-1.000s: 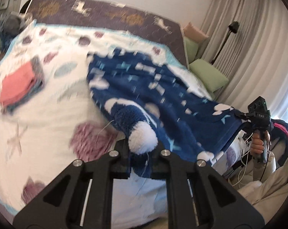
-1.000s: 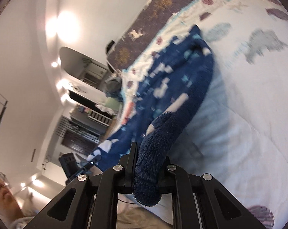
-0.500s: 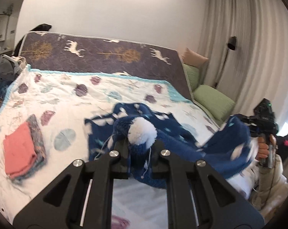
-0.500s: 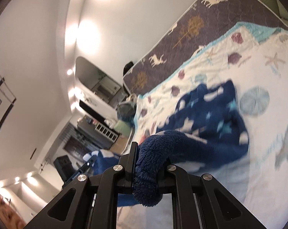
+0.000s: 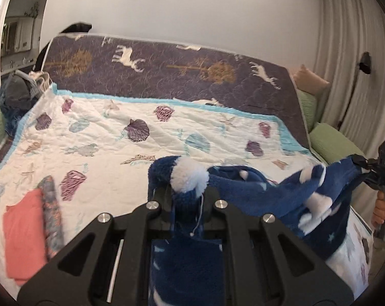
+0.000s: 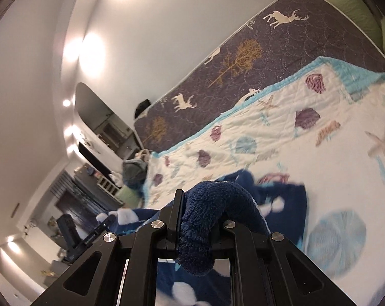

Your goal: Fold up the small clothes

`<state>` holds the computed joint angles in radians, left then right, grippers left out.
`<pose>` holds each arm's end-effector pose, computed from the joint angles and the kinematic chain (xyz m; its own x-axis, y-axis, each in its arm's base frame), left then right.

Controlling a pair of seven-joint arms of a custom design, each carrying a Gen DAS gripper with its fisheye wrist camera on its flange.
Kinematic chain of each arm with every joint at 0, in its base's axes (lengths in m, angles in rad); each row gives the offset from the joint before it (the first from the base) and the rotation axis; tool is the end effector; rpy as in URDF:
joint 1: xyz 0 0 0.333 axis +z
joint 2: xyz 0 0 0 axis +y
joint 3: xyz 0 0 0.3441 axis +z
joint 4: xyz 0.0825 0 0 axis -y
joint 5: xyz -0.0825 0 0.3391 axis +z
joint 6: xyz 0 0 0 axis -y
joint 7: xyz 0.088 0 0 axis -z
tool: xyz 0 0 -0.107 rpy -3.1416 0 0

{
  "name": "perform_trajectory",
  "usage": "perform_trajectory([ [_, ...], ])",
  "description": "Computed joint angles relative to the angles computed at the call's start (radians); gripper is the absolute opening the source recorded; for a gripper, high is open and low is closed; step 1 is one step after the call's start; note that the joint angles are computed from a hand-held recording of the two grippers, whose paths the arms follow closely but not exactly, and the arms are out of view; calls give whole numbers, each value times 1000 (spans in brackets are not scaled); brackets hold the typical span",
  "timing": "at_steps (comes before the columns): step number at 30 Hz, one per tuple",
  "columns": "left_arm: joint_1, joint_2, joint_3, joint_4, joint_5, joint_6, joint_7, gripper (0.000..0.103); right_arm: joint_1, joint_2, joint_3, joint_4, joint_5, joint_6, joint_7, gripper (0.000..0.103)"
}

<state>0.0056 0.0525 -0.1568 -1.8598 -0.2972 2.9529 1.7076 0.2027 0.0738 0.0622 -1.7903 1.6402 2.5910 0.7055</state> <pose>0.5799 -0.0659 0.6557 -0.1185 -0.9784 0.1693 -0.5181 -0.0846 -0.8511 0.5719 0.1341 0.6101 0.3317 -0.5304 -0.7802 -0.6734 0.4461 -0.5896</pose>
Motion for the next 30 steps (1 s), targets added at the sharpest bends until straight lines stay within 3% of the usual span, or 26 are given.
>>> perform_trajectory([
  [5, -42, 211, 60, 161, 271, -20, -246, 14, -1, 242, 21, 245, -188, 43, 166, 13],
  [8, -29, 302, 53, 224, 324, -72, -309, 14, -4, 362, 28, 347, -314, 52, 299, 13],
  [10, 8, 336, 12, 251, 320, -123, -317, 14, 0, 435, 25, 394, -401, 52, 391, 13],
  [11, 62, 356, -51, 267, 253, -161, -275, 14, -1, 462, 27, 407, -432, 48, 421, 13],
  [15, 147, 363, -146, 265, 111, -174, -190, 14, -36, 521, 71, 423, -475, 33, 455, 13],
  [19, 93, 365, -87, 290, 162, -214, -230, 16, -43, 515, 93, 414, -557, 61, 492, 15],
  [21, 81, 346, -73, 279, 175, -215, -254, 23, -26, 498, 81, 401, -641, 78, 538, 20],
  [22, 92, 344, -84, 282, 156, -215, -247, 28, -22, 490, 77, 395, -675, 82, 559, 21],
  [23, 119, 327, -112, 265, 110, -204, -223, 40, -20, 473, 76, 380, -704, 87, 580, 25],
  [24, 152, 292, -146, 227, 43, -164, -189, 52, -16, 451, 72, 359, -731, 99, 608, 34],
  [25, 155, 274, -149, 208, 21, -136, -176, 57, -7, 415, 63, 319, -761, 128, 636, 39],
  [27, 188, 201, -187, 136, -54, -60, -74, 60, 13, 340, 56, 233, -824, 216, 642, 45],
  [30, 222, 121, -227, 85, -191, -87, 101, 60, 11, 229, 86, 122, -876, 287, 560, 45],
])
